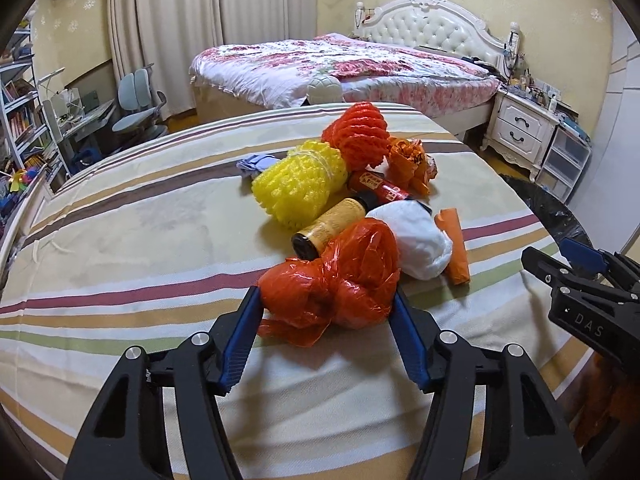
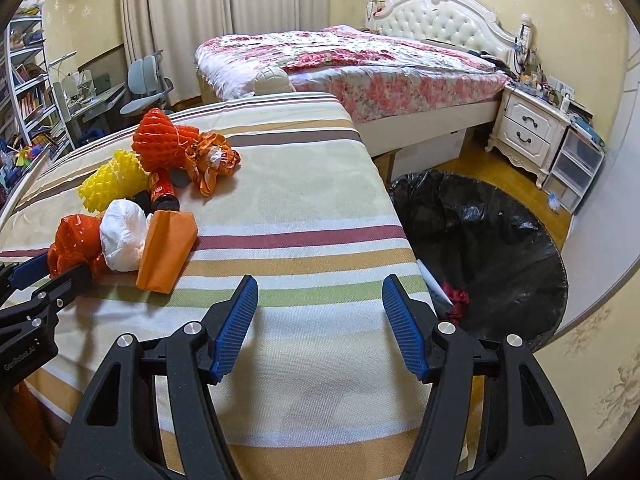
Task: Collect trash
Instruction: 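Grasp the red plastic bag with the left tool while the right tool grasps the orange paper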
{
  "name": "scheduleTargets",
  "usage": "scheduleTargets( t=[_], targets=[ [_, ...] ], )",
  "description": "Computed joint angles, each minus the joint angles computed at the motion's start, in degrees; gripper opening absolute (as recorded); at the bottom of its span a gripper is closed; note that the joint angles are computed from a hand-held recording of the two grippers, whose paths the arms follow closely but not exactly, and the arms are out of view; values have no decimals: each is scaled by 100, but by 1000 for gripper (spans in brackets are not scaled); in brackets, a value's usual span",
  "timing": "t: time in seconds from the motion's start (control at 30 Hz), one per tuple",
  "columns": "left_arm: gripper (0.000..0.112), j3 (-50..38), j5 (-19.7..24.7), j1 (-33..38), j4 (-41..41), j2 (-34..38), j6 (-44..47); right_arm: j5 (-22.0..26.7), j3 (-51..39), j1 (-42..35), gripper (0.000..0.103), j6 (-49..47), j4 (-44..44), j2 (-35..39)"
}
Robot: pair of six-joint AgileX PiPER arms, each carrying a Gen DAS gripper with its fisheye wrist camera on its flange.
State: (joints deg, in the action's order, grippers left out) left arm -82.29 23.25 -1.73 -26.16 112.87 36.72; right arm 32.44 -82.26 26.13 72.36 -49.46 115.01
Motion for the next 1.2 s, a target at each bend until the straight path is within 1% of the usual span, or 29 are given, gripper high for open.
scheduleTargets(
  t=[0.07, 0.17, 0.3, 0.43, 0.57, 0.7, 0.93, 1.0, 1.03, 1.07, 1.1, 1.17, 1.2],
  targets=[
    [61, 74, -46, 66, 61, -58, -54, -29, -41, 33, 63, -118, 88, -6],
    [61, 77, 1, 252, 174, -62, -231, -43, -273, 131, 63, -455, 292, 85],
    [61, 50, -52, 461, 457, -42, -547, -126, -718, 166, 63, -1236, 959, 287],
    [61, -37, -95, 652, 635, 27, -770, 21, -1327, 205, 63, -1863, 1474, 583],
    [61, -245, 89, 829, 492, 165, -774, 297, -2001, 191, 63, -2445, 1966, 977],
    [61, -268, 162, 871, 321, 184, -655, 445, -2257, 181, 63, -2737, 2272, 1138],
    [61, -340, 209, 833, 357, 217, -735, 432, -2379, 232, 61, -2965, 2529, 1198],
    [61, -357, 235, 831, 356, 219, -766, 471, -2447, 261, 53, -2994, 2525, 1245],
    [61, -361, 241, 834, 343, 223, -757, 502, -2512, 254, 44, -3113, 2642, 1283],
    [61, -359, 236, 834, 345, 225, -754, 458, -2491, 242, 40, -3186, 2723, 1273],
    [62, -374, 248, 839, 344, 235, -753, 409, -2446, 242, 38, -3214, 2743, 1252],
    [62, -412, 279, 841, 361, 254, -789, 324, -2376, 228, 26, -3333, 2844, 1210],
    [62, -417, 280, 843, 360, 261, -792, 314, -2383, 231, 23, -3350, 2855, 1216]
  ],
)
